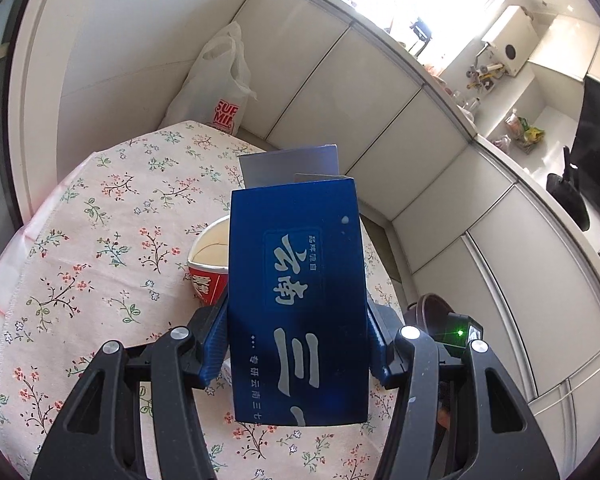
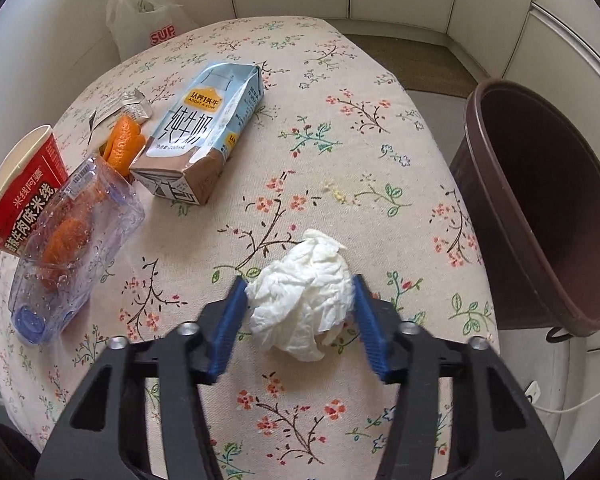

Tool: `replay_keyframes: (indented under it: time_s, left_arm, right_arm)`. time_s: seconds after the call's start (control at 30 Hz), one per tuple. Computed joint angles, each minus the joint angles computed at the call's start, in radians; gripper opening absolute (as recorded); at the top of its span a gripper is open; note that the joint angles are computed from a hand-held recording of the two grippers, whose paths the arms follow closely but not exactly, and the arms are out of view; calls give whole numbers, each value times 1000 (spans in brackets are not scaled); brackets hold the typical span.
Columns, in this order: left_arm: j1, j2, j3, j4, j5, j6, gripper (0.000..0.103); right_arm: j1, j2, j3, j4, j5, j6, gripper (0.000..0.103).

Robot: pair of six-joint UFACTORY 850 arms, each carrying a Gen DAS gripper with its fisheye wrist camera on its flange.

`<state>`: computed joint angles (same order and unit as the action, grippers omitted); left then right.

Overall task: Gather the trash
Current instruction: 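Grasp the white tissue ball with the right tool while the left tool holds the blue box, then carry the tissue over the brown bin and open the right tool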

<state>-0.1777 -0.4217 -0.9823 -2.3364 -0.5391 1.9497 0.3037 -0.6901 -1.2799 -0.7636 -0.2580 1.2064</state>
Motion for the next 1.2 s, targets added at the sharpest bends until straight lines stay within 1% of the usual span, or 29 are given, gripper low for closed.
replay_keyframes:
  time_s: [0.07, 0.1, 0.2, 0.3, 0.43, 0.8, 0.93, 0.97, 1.1, 1.2]
  left_arm:
    - [-2, -1, -3, 2, 3, 0, 55]
    - [-2, -2, -4, 3, 5, 1, 55]
    - [-5, -5, -7, 0, 10, 7, 55]
    - [-8, -7, -9, -3, 16, 10, 55]
    - [-9, -13, -13, -7, 25, 7, 55]
    - [-21, -15, -16, -35, 44, 27, 55]
    - [-28, -13, -13, -58, 46, 52, 55]
    - [-29, -12, -11, -68, 45, 62, 55]
    - [-37, -9, -5, -107, 48, 104, 55]
    - [-48, -9, -4, -131, 63, 130, 55]
  right_arm:
    - [-3, 2, 2, -14, 2, 11, 33]
    - [-5, 3, 5, -16, 10, 12, 32]
    - [-6, 6, 13, -59, 22, 52, 29]
    - [-1, 15, 29, -155, 34, 153, 28]
    - [-2, 25, 38, -164, 53, 166, 28]
    - [1, 120, 75, -497, 64, 453, 28]
    - [-8, 159, 87, -604, 63, 549, 29]
    - [-12, 171, 94, -653, 61, 596, 29]
    - [-25, 214, 124, -863, 28, 803, 29]
    - [-42, 239, 143, -947, 2, 891, 29]
